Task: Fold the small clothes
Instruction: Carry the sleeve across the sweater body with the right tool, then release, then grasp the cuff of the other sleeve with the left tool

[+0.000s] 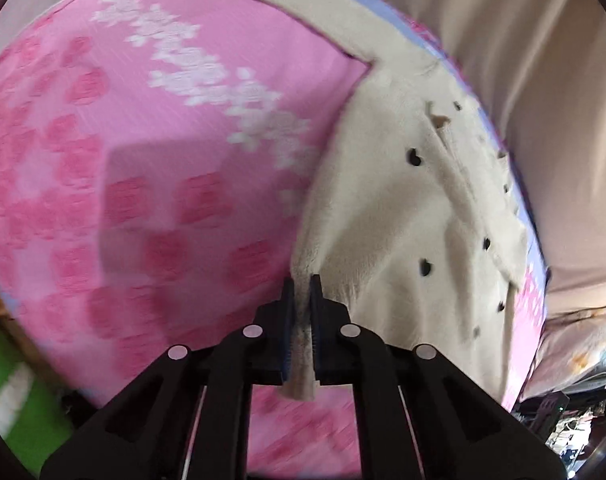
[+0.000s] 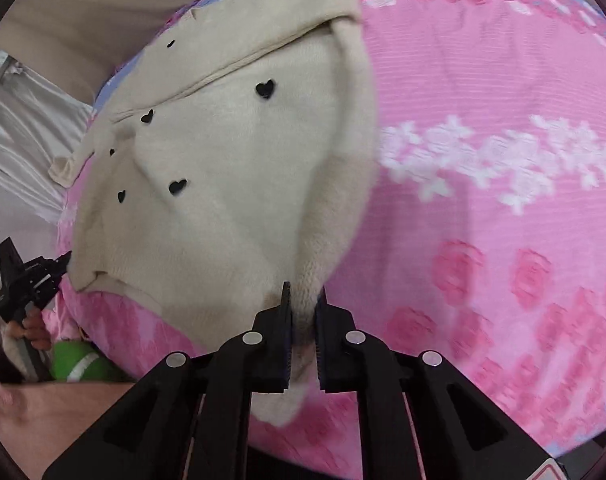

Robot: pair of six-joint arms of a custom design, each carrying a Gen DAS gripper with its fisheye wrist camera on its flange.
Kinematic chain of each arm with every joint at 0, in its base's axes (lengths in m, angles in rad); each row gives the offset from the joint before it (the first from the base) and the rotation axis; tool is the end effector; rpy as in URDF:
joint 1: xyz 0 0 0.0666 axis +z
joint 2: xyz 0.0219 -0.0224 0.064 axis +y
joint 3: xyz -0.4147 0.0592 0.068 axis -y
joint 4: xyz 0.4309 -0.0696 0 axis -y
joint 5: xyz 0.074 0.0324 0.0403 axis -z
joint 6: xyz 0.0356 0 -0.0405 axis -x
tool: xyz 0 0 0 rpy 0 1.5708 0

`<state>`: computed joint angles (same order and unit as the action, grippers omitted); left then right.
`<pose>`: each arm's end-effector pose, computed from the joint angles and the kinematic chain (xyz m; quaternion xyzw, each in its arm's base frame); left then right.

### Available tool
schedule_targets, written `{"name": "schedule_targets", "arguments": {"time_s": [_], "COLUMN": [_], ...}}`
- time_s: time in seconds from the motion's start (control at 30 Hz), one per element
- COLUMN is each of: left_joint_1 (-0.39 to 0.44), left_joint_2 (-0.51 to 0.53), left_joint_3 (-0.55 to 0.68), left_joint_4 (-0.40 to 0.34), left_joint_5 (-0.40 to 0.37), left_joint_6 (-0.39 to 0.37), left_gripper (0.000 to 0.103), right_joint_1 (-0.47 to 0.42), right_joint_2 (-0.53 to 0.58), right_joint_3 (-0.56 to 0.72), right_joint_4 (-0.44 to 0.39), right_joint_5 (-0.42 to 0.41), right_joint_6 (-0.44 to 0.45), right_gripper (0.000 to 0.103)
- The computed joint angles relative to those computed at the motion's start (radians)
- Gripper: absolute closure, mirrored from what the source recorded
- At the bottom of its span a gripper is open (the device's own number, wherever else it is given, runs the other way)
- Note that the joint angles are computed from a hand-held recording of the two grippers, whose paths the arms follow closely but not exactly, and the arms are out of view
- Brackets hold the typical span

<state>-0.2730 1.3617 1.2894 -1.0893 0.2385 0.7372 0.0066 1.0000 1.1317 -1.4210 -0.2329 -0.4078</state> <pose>0.4552 -0.1366 0.4195 -0.2001 0.9517 -0.1996 0.1202 0.3122 0.0099 0.4685 0.1800 0.9669 0.1412 0.1127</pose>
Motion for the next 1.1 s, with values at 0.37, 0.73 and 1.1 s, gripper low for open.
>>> {"name": "schedule_targets", "arguments": {"time_s": [0.37,0.73,1.1], "left_joint_1": [-0.054,-0.135,-0.105], "left_joint_2": [0.061,0.44,0.581], "left_joint_3": [0.116,0.475,0.741], "left_joint_4": [-0.14,0.166,0.341], "left_joint_5": [-0.154,0.009,0.002], "left_joint_6": [-0.035,0.211,0.098], "left_gripper": [0.094,0.025,0.103], "right_joint_1": [-0.08,-0.036,-0.011], "right_joint_2": [-0.054,0.259,0.402], "right_joint_3": [-0.032,0.175,0.236], "right_joint_4": [-0.012,0.293,0.365], "right_joint_5": [0.185,0.358,0.406], "right_joint_6": [-0.032,0.05,0.062], "right_gripper": [0.082,0.053,0.048]}}
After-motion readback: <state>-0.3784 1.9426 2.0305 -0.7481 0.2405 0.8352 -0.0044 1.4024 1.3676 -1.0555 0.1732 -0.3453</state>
